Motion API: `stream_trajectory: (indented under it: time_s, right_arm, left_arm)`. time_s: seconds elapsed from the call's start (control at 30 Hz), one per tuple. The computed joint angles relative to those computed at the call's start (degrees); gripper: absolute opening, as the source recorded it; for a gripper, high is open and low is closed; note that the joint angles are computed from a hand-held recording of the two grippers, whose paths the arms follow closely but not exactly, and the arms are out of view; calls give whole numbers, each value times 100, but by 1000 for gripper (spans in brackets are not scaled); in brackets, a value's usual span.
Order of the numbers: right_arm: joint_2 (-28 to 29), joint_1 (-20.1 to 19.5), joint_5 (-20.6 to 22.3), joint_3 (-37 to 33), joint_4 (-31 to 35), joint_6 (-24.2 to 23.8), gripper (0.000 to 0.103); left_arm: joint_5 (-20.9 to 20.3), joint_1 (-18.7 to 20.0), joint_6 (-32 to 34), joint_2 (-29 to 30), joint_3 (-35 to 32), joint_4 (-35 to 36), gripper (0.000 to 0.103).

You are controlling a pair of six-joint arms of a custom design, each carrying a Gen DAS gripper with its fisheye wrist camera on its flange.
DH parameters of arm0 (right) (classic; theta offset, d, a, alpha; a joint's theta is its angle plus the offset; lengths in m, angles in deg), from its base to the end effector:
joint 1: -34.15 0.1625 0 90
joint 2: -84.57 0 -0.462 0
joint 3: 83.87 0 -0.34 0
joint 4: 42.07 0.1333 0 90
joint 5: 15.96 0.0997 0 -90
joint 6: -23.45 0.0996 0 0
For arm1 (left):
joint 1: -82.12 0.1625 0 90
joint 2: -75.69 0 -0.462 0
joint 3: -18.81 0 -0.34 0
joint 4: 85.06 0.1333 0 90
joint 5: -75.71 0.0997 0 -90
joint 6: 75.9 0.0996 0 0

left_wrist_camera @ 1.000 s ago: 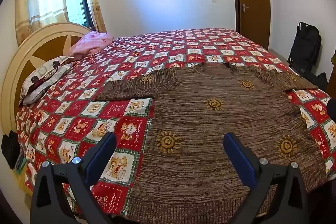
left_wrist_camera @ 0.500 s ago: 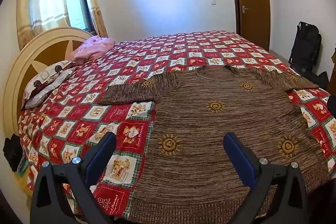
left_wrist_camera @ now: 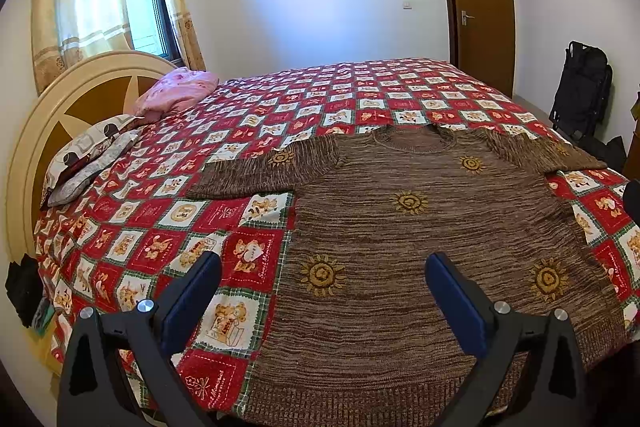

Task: Fold small clothes

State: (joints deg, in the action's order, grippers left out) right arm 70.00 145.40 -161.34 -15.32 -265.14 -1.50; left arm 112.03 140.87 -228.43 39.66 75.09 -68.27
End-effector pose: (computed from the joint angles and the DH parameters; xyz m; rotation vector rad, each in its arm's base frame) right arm 0.3094 -0.6539 0.0909 -0.0109 -1.9035 1.4118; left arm -0.1700 -0.6918 0.2015 0.5491 2.0193 -1.0441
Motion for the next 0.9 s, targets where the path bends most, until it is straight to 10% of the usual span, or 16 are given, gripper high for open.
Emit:
stream_trajectory:
  time_s: [0.9]
  right_arm:
    - [-26, -19, 6, 49, 5, 29, 103]
  left_arm:
    - [-23, -8, -117, 93, -136, 185, 102]
